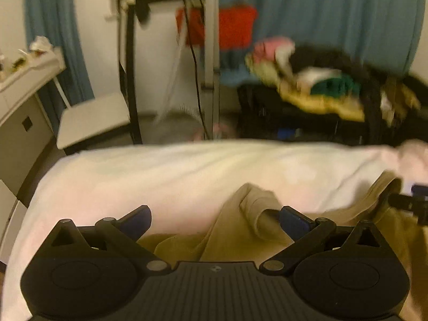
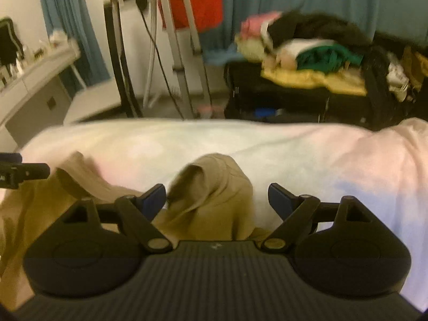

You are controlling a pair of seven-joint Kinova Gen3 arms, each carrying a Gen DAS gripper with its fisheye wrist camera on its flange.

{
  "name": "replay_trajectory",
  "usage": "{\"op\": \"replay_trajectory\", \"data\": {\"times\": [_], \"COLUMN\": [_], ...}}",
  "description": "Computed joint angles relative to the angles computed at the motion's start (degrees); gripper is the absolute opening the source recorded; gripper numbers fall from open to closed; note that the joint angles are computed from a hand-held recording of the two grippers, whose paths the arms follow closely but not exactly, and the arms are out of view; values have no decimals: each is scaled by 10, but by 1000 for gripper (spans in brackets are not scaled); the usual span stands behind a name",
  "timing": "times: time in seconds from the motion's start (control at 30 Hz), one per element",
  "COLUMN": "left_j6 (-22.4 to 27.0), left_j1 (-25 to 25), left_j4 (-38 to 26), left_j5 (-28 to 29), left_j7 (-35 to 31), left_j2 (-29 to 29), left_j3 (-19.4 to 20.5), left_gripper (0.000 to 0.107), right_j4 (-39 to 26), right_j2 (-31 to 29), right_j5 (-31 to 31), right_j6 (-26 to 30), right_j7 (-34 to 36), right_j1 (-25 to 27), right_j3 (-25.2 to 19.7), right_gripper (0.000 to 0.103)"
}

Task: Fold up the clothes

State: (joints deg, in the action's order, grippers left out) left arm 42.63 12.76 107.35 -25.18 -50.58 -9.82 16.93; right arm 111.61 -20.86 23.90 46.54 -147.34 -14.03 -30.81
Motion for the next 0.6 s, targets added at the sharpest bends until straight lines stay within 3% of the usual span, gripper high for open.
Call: {"op": "replay_trajectory", "data": {"times": [0.13,0.2,0.3,0.43,0.6], "left_j6": [-31,-1,69,162,279], "left_j1": [-14,4,64,48,53], "left_j4": [72,87,92,65,-1], "left_j5": [-34,-41,-60,10,103], "left_j7": [93,140,202,183,137], "left_j2": [-96,-147,-207,-311,-443], "left_j3": [49,71,99,168,169], "left_gripper": [103,103,102,102,102], "right_j4": [46,57,48,-6,-121], "right_j2": [-92,-145,-200,-279,-383], "right_j5": [6,-6,6,-43,-159], "right_j6": [-30,-21,34,127,244], "right_j7": [-73,-98,-158,-155,-62], "right_j1": [38,48,16,15,69], "right_j3": [-67,-98,-133,-173,-172], "right_gripper": [85,85,85,85,85]}}
